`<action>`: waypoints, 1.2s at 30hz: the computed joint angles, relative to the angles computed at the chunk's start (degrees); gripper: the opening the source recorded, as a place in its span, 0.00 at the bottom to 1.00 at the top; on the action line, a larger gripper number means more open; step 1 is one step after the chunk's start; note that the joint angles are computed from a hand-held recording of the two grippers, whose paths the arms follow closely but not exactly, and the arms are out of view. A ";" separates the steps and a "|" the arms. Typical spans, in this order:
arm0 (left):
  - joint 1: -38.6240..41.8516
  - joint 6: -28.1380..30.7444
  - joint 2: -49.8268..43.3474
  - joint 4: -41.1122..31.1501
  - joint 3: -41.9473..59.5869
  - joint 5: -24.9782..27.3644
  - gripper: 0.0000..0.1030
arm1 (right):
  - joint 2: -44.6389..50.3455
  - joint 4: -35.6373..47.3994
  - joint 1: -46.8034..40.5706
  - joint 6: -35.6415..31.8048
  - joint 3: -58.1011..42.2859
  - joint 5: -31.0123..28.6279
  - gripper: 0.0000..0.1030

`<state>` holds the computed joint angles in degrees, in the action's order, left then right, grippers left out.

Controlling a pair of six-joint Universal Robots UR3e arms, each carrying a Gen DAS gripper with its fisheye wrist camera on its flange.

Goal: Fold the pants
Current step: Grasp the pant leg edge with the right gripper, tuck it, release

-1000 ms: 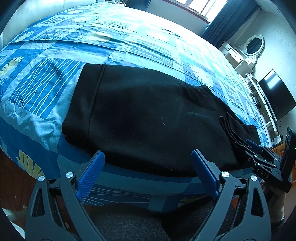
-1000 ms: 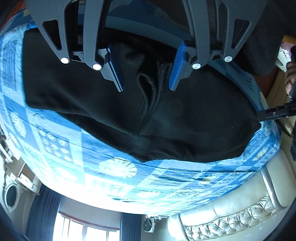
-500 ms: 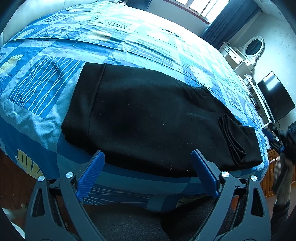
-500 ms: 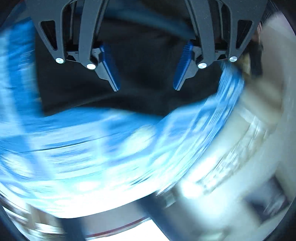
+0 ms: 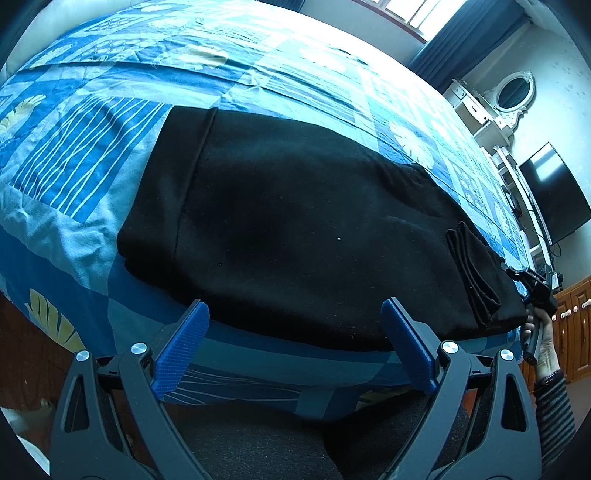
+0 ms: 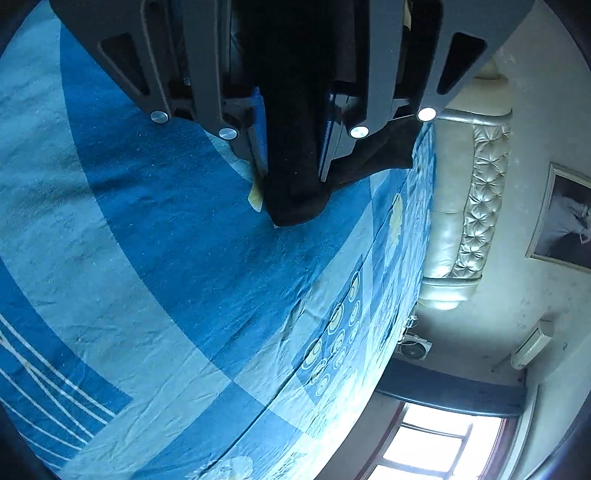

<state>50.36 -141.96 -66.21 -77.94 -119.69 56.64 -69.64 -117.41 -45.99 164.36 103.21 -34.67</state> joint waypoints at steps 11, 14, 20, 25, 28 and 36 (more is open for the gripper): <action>1.21 1.12 0.99 -1.83 0.45 -0.76 0.91 | -14.07 32.07 -13.52 -24.01 10.10 3.84 0.37; 1.24 1.37 1.12 -2.02 0.43 -0.84 0.91 | -17.15 38.69 -16.14 -29.17 12.72 2.21 0.39; 0.73 1.19 1.83 -1.29 -0.12 -0.56 0.91 | -22.37 22.19 -15.06 -22.11 22.16 -1.27 0.25; 0.54 0.81 1.85 -0.19 -0.37 -0.32 0.91 | -24.76 16.88 -14.63 -20.08 24.78 -1.34 0.22; 0.92 1.17 2.13 -0.28 -0.37 -0.31 0.91 | -24.21 24.84 -18.27 -25.38 22.63 -1.22 0.25; 2.82 1.52 1.93 -0.83 0.71 -1.77 0.91 | -42.31 16.23 -16.89 -11.60 24.50 1.14 0.31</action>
